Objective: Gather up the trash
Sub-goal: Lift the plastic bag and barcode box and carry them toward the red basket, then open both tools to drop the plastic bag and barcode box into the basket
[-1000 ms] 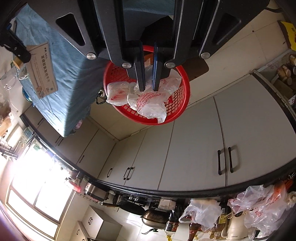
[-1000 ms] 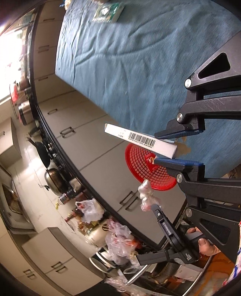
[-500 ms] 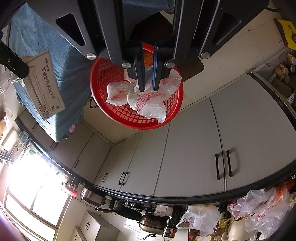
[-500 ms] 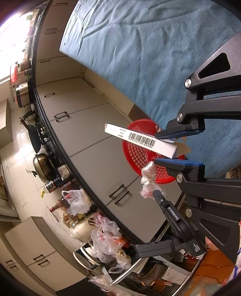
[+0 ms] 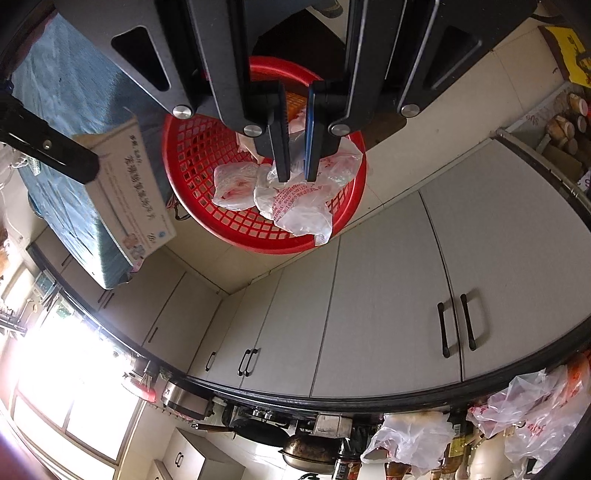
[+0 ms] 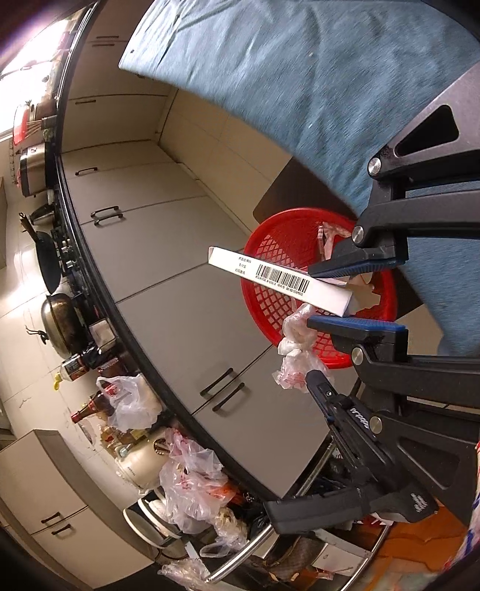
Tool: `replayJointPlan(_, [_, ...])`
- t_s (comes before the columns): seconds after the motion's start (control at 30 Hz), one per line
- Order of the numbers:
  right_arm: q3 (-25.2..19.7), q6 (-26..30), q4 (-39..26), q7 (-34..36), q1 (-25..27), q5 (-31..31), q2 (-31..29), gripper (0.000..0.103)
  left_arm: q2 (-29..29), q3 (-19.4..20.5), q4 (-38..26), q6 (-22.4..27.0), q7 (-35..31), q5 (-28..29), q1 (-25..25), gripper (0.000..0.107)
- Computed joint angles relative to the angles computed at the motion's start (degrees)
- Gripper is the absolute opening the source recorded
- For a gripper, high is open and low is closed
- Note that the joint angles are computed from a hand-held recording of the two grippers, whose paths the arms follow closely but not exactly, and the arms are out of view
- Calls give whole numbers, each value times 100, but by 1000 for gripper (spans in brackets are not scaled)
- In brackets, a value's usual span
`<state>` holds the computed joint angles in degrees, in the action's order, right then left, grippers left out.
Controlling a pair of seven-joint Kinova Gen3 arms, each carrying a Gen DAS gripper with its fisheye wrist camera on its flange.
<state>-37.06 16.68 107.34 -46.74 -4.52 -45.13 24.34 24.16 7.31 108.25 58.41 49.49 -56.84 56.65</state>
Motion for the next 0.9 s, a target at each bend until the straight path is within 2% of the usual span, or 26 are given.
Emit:
replayJointPlan(0.17, [635, 98, -343, -575, -771, 549, 156, 22, -5, -37, 42, -117, -117, -3, -128, 7])
replayJointPlan(0.4, [936, 200, -651, -1212, -1165, 1150, 387, 22, -20, -110, 144, -367, -172, -58, -292, 7])
replayJointPlan(0.9, [978, 280, -857, -1878, -1172, 1745, 696, 23, 61, -259, 178, -778, -326, -73, -437, 7])
